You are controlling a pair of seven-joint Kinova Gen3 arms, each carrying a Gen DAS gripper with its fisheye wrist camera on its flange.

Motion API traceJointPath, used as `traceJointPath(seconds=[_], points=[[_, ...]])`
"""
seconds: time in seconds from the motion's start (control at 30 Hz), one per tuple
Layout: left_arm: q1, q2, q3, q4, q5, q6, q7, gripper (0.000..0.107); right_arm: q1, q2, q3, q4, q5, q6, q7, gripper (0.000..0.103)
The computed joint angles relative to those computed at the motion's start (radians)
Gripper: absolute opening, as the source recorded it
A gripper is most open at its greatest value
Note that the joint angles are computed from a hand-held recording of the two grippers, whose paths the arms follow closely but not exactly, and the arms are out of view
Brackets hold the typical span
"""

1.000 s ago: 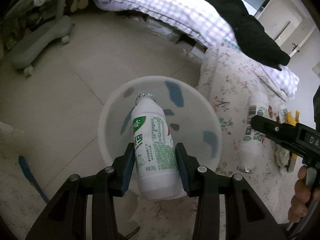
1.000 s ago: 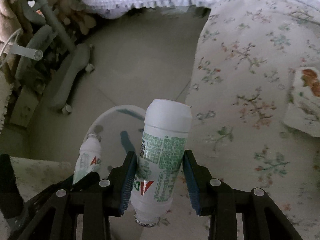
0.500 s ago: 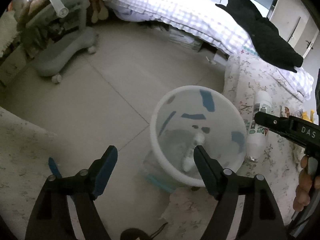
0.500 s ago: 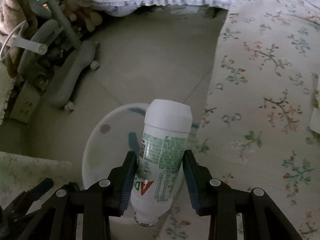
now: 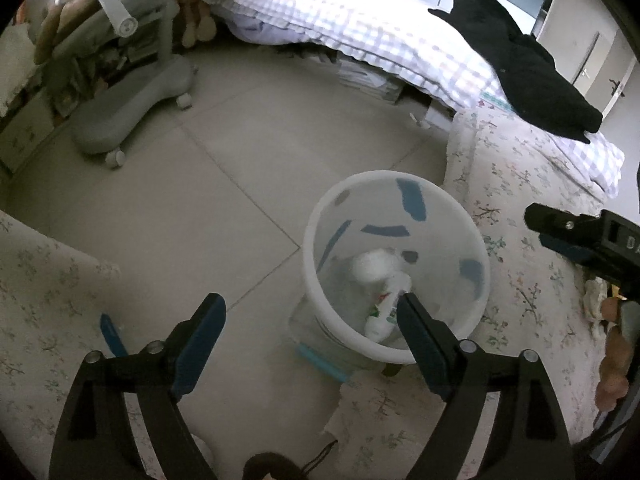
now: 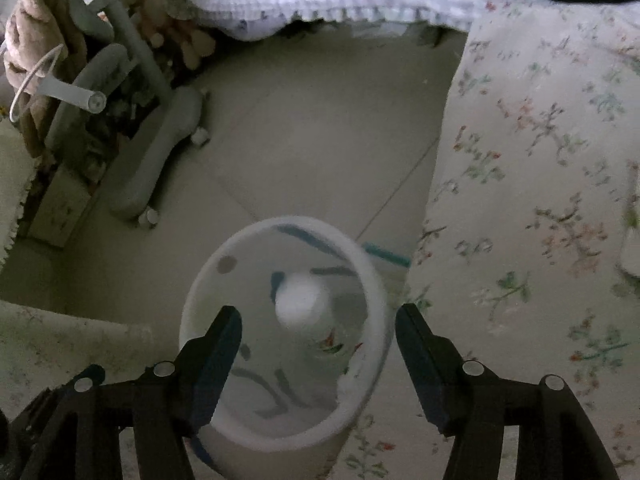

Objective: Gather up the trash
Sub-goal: 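Grasp the yellow snack bag with the left gripper while the right grasps the yellow sponge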

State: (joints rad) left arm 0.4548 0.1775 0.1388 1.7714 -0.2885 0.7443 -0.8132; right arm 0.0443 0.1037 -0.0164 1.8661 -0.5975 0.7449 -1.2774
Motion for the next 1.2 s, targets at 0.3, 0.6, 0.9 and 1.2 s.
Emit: traceJointPath(seconds=[0.3, 0.6, 0.9, 1.2], points=[[0.024, 0.007, 0.025, -0.06, 0.039, 0.042, -0.014, 0.09, 0.004, -0.112, 0.046, 0.007, 0.145, 0.032, -0.049, 0.073], [0.068, 0.04, 0.042, -0.136, 0.092, 0.085, -0.034, 0.09, 0.072, -0.192, 0.146, 0.006, 0.233, 0.069, -0.022, 0.076], [0.128, 0.09, 0.049, -0.229, 0.105, 0.121, -0.043, 0.09, 0.197, -0.187, 0.27, -0.014, 0.176, 0.108, 0.115, 0.077], [0.213, 0.19, 0.051, -0.39, 0.12, 0.16, -0.064, 0.09, 0.38, -0.108, 0.328, -0.049, 0.091, 0.169, 0.245, 0.077]])
